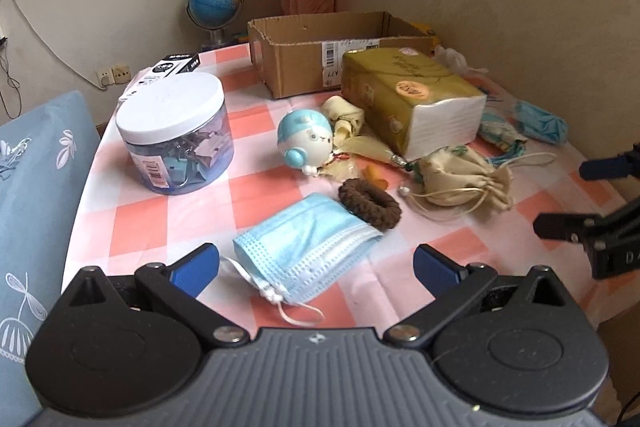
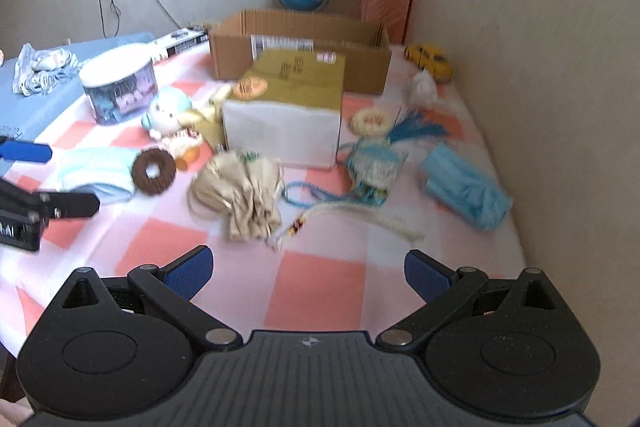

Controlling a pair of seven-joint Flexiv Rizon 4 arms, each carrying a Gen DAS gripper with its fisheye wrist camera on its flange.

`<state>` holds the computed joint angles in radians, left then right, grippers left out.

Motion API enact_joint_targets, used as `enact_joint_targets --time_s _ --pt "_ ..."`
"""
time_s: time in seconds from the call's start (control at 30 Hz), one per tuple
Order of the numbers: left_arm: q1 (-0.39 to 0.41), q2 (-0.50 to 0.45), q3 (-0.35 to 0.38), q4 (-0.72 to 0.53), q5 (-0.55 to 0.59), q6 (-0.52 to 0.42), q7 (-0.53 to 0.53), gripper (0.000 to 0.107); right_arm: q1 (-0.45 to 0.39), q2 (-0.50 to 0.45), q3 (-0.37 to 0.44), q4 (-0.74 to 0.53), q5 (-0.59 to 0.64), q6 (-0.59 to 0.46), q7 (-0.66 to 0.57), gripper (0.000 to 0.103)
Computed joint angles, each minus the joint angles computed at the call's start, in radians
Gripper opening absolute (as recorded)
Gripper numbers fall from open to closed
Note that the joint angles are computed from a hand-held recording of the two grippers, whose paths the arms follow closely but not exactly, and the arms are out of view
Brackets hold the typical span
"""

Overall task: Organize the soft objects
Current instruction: 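Lower the left gripper onto the blue face mask and close it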

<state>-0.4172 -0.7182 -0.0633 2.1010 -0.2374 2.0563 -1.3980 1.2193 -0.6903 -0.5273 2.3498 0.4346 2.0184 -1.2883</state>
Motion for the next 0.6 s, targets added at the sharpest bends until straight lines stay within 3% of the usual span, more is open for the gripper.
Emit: enact_joint_targets --time_s 0.27,0.47,0.6 --pt "0.076 -0.032 -0.045 -0.074 0.084 -0.096 0.060 0.103 -0.123 -0.010 0.105 -0.033 -0.066 -0.010 -0.011 0.103" --pt "0.143 -0.046 -0.100 -0.124 0.151 -0.180 0.111 0.102 -0.155 -0.021 0.134 -0.040 -0.081 0.009 -0.028 0.103" --pt "0.251 -0.041 -0.208 -0.119 0.203 -0.249 0.147 0.102 -0.165 -0.026 0.150 -0.042 -0.066 0.031 -0.046 0.103"
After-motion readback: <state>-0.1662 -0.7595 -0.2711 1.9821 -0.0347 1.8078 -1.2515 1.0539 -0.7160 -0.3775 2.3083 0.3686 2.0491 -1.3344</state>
